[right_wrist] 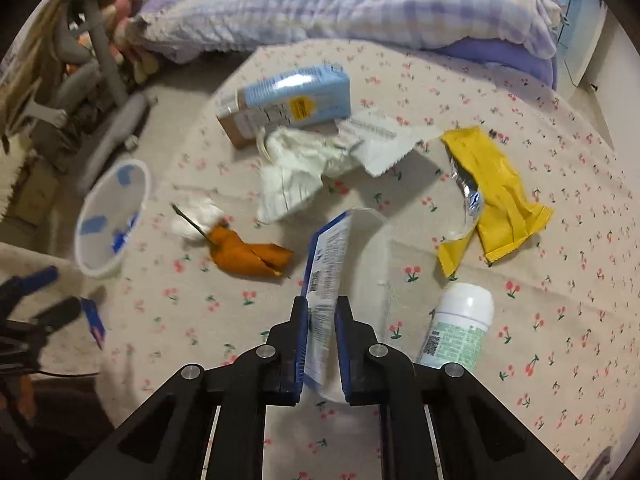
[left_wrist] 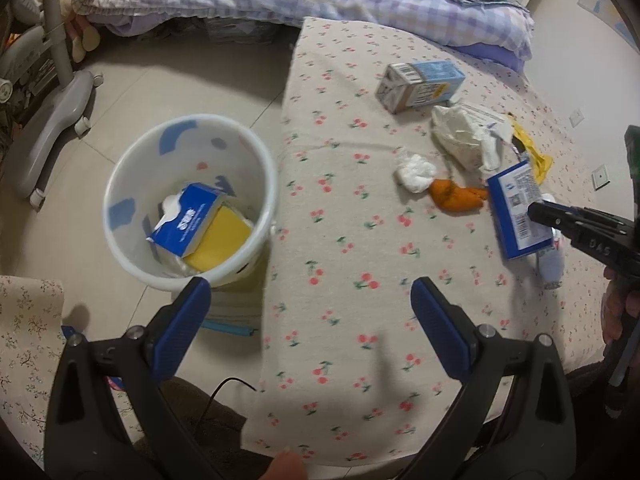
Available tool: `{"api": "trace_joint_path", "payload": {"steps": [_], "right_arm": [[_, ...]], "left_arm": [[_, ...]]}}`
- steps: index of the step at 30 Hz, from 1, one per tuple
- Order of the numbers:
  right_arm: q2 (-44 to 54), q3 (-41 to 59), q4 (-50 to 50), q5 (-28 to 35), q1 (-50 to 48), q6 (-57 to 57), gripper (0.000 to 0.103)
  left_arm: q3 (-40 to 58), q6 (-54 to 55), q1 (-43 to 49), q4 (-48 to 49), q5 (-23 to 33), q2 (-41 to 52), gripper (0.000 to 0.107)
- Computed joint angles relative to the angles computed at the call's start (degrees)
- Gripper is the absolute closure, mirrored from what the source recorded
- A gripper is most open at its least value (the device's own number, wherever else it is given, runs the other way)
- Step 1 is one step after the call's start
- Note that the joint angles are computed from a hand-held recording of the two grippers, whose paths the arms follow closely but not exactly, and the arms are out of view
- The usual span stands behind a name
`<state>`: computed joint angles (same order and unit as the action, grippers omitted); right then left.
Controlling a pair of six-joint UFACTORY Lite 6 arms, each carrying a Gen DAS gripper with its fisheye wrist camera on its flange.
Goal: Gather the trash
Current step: 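Grasp the white opened carton with the right tool and lift it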
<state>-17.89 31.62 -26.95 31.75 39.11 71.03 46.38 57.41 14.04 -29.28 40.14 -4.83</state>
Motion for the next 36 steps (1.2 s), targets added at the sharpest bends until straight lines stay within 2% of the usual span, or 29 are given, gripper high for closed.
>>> {"api": "trace_joint_path", "payload": {"steps": [6,9,11,14,16,17,25,26,27,28,30,33,36], "right_arm": [[-13.8,-3.8,0.4,4.3,0.6,-0.5,0.096],[-19.8,-8.0,8.8,1.7,-4.5,-8.8,0.094],[-20.2,-9.4,16.5,-0.2,-9.1,-16.7,0.074],[-20.0,-10.4,20.6,-2.1,-11.2,-20.1,0.054],[-18.5,-9.8,19.6,-3.3,-10.6,-19.0,0.046],[-16.7,-8.8,19.0,-4.0,-10.0,-18.4,0.045],[-1.2,-3.5,18.4,-8.8,-7.9,-17.8,0.045],[1.2,-2.6,18.1,-9.4,-7.6,-17.6,0.047],[2.1,-2.4,18.2,-9.8,-7.6,-17.9,0.055],[3.4,-1.8,18.9,-9.8,-7.4,-19.2,0.079],[2.0,-1.9,14.2,-7.8,-6.4,-15.2,0.081],[-6.6,-4.1,12.2,-4.3,-6.6,-13.5,0.081],[-18.6,-6.9,10.4,2.3,-8.0,-12.2,0.081]], "left_arm": [[-2.4,-5.2,-9.4,-0.2,0.3,-4.3,0.007],[-2.6,-7.6,-13.5,0.1,-0.1,-5.0,0.007],[-2.4,-8.7,-14.8,0.5,-0.6,-4.7,0.007],[-1.4,-9.6,-14.6,0.4,-0.7,-3.3,0.007],[-0.8,-9.6,-13.5,0.4,-0.7,-2.4,0.007],[-0.5,-9.4,-12.9,0.5,-0.8,-2.1,0.007],[-0.8,-7.6,-9.0,1.1,-1.3,-1.3,0.007],[-0.8,-7.6,-8.8,1.2,-1.2,-1.2,0.007],[-0.7,-7.8,-8.7,1.3,-1.0,-1.3,0.007],[-0.6,-7.8,-8.8,1.2,-0.7,-1.3,0.007],[-0.6,-7.9,-9.4,0.7,-0.1,-2.4,0.007],[-0.8,-9.1,-11.9,0.0,0.3,-3.7,0.007],[-1.4,-11.7,-16.5,-0.5,-0.3,-4.6,0.007]]}}
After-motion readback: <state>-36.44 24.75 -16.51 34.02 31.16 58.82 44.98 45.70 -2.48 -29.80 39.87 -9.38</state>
